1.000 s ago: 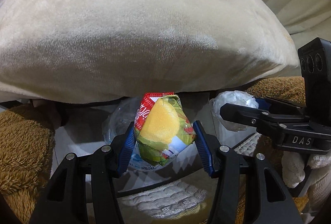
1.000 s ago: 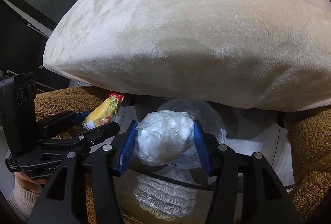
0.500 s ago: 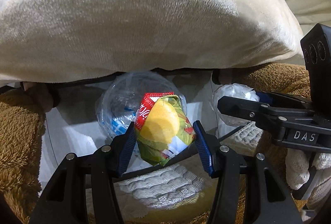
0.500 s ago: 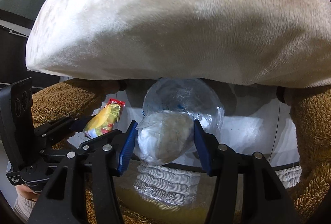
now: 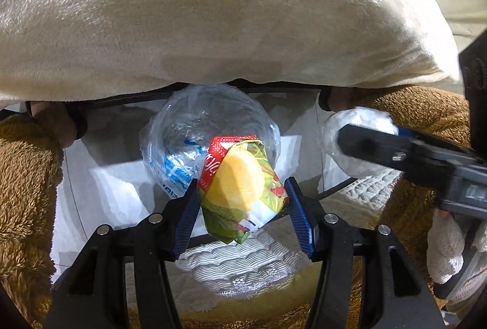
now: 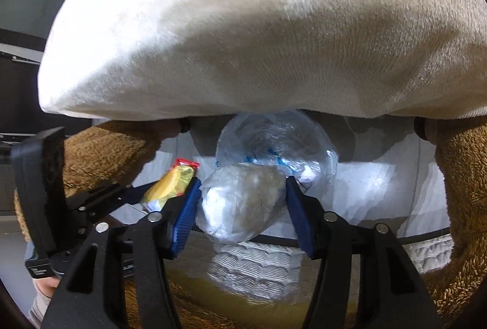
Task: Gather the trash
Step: 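Open both tools to drop the wrapper and bag into the bin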
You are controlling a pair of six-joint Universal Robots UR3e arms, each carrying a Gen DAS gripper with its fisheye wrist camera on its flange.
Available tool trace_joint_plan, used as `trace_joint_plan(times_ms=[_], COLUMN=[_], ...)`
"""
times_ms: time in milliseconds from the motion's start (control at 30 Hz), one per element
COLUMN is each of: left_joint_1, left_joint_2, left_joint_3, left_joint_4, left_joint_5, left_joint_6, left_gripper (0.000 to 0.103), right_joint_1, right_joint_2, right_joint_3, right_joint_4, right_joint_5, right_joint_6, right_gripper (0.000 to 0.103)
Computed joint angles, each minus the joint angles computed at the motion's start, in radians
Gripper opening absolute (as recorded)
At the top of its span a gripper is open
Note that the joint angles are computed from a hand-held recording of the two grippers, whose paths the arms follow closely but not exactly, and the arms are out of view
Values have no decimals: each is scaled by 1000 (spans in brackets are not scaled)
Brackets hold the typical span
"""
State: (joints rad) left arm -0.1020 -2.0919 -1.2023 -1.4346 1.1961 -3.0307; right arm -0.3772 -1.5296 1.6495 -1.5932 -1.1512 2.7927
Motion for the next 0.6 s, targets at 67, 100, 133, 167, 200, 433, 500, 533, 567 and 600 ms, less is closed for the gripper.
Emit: trace_joint_plan(times_ms=[67,100,133,167,200,433,500,533,567,600], left_joint_1=[5,6,8,10,12,12,11,13,14,17], left_joint_2=[5,8,9,11,15,44,60,69,78,88], left_joint_3=[-9,-12,-14,-17,-21,-46,-58,-66,-73,-81], left_joint_4=[12,15,16,18,23,80,105,119,133,147], left_joint_5=[1,3,1,-1,-3,-4,-7,-9,-11,-14], left_joint_6=[-10,-13,-14,-16,-18,-16,-14,-11,-10,-10], left_gripper=[72,73,73,73,73,73,73,73,73,73], right_joint_1=[-5,-8,-9,-9,-10,0,-6,-10,-15,-17], right_joint_2=[-6,-2,0,2,6,4,-4,-8,-12,-18], right_joint_3=[2,-4,-5,-5,-6,-14,-11,-11,-11,-9], right_joint_4=[-6,-1,-1,-1,0,-7,-3,0,2,2], right_joint_5=[11,14,12,10,12,1,8,14,18,21], right_joint_6=[6,9,14,17,16,7,-4,-11,-18,-22], right_gripper=[67,67,67,67,67,67,67,67,67,67])
